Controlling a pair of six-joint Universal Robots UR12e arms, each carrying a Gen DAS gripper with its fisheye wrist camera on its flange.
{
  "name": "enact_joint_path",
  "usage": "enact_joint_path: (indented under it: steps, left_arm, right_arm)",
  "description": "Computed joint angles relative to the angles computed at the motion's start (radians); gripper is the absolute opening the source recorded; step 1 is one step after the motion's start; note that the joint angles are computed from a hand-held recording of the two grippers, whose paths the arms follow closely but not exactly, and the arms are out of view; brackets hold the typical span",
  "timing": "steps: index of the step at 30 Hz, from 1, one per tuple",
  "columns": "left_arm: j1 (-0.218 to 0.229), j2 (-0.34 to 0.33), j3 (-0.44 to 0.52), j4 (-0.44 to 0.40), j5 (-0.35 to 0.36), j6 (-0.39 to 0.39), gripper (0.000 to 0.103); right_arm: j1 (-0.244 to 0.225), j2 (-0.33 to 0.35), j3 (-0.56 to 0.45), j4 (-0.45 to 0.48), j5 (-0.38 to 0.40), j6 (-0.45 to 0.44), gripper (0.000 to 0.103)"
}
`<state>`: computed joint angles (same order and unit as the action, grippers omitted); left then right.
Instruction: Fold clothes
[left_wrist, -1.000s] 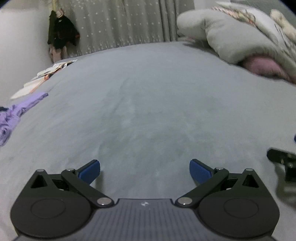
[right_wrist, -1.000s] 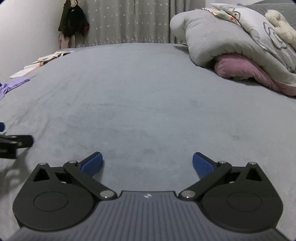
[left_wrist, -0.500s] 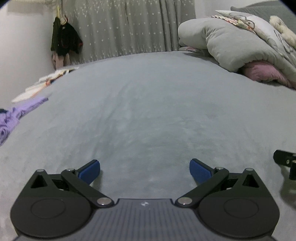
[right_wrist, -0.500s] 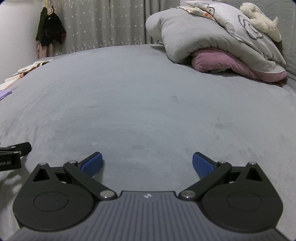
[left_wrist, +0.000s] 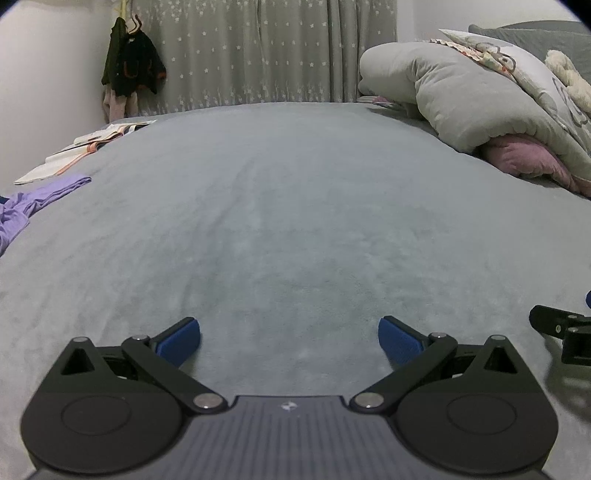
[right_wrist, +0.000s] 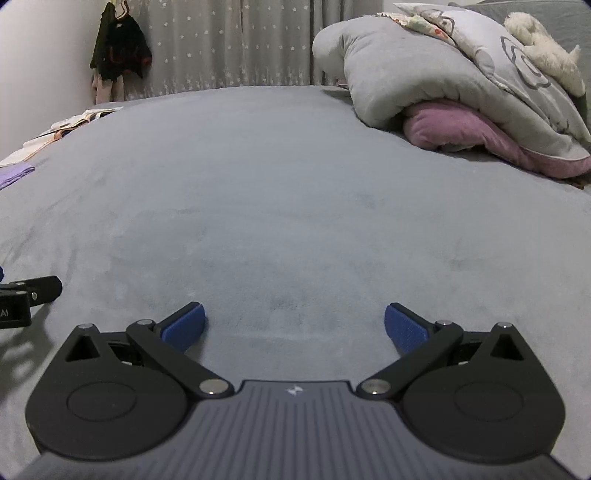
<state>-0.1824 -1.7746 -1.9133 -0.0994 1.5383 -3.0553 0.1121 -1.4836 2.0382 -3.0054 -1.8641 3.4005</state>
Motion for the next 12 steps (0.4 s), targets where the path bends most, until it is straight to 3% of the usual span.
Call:
enact_joint_path:
  steps: [12]
  left_arm:
    - [0.004,0.0,-0.001,0.004,-0.012,-0.007,0.103]
  right_arm:
    - [0.003,0.004,-0.003,-0.002,-0.004,0.0,0.103]
